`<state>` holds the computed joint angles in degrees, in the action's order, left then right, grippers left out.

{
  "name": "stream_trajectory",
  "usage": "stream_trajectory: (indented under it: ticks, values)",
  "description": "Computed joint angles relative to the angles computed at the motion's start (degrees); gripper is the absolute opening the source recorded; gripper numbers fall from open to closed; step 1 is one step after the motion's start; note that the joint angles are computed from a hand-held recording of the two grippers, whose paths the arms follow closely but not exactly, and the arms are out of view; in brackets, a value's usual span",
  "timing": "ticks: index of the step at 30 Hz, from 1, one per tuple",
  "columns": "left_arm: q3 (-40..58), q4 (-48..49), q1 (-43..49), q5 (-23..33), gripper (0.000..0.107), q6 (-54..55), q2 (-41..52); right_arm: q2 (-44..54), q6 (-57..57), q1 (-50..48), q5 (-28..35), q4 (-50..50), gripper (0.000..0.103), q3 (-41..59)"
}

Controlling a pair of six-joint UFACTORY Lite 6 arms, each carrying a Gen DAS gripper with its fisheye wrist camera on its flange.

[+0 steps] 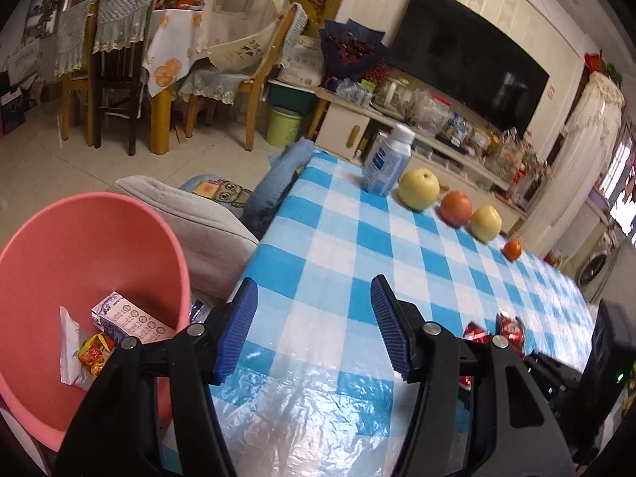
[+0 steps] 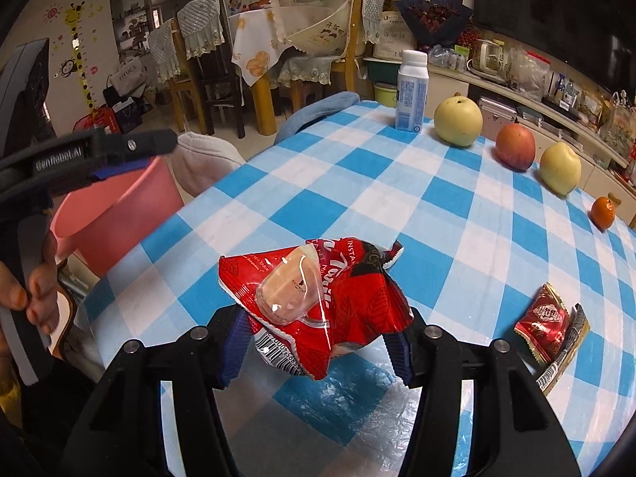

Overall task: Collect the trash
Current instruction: 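Carry the yogurt bottle and red snack bag with both tools over the pink bucket, then open both tools to drop the bottle and snack bag into the bucket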

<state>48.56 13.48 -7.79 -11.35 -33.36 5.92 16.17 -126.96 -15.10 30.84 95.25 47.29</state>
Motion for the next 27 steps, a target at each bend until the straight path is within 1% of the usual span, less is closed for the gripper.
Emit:
stream_trajectory:
  ticks: [1,4,5,8,10,12,16,18,20,22,25,27]
  values:
    - [-0.74,-1.89,0.53,-0.86,0.06,1.44,-0.83,0.52,-0.09,-0.4,0.42,-0.33,0.059,0.23]
    - [-2.48,-15.19,1.9,-2.65,0.06,13.45,-3.1,1.16,0.24,-1.4,1.74,-2.06,0.059,0.65]
    - [-3.21,-18.37,2.64,-3.42,0.06,15.62,-3.9,1.17,0.5,-1.77,2.3,-2.66,0.059,0.77]
    - [-5.43,-24.9,4.66,-5.81,0.06,19.3,-6.36,0.89,1.71,-2.57,3.67,-4.45,0.059,1.05]
    - [-6.13,-29.88,5.61,-6.29,0.06,23.06,-7.69,0.64,2.29,-2.77,4.24,-5.07,0.059,1.19]
    - [-6.59,-32.53,6.43,-6.88,0.06,25.06,-8.51,0.07,3.48,-2.86,5.04,-6.24,0.059,1.12]
    - [-6.69,-39.01,7.79,-6.19,0.06,32.03,-9.8,-1.93,4.63,-1.74,5.88,-6.7,0.059,-0.01]
    - [-6.77,-37.73,8.95,-5.51,0.06,30.78,-10.38,-3.37,4.85,-0.21,5.66,-6.3,0.059,-0.96]
    - [-7.09,-40.69,9.97,-5.31,0.06,33.97,-11.19,-4.59,5.56,1.87,5.2,-5.89,0.059,-1.59]
    - [-7.68,-39.44,11.94,-5.02,0.06,32.88,-12.0,-5.78,6.39,4.24,4.5,-5.47,0.059,-2.1]
    - [-8.42,-33.75,15.68,-4.27,0.061,26.36,-12.8,-7.87,7.15,8.93,2.94,-4.04,0.059,-2.77]
    - [-9.03,-24.54,19.0,-3.83,0.062,16.99,-13.17,-8.77,9.17,12.69,2.2,-3.52,0.059,-2.12]
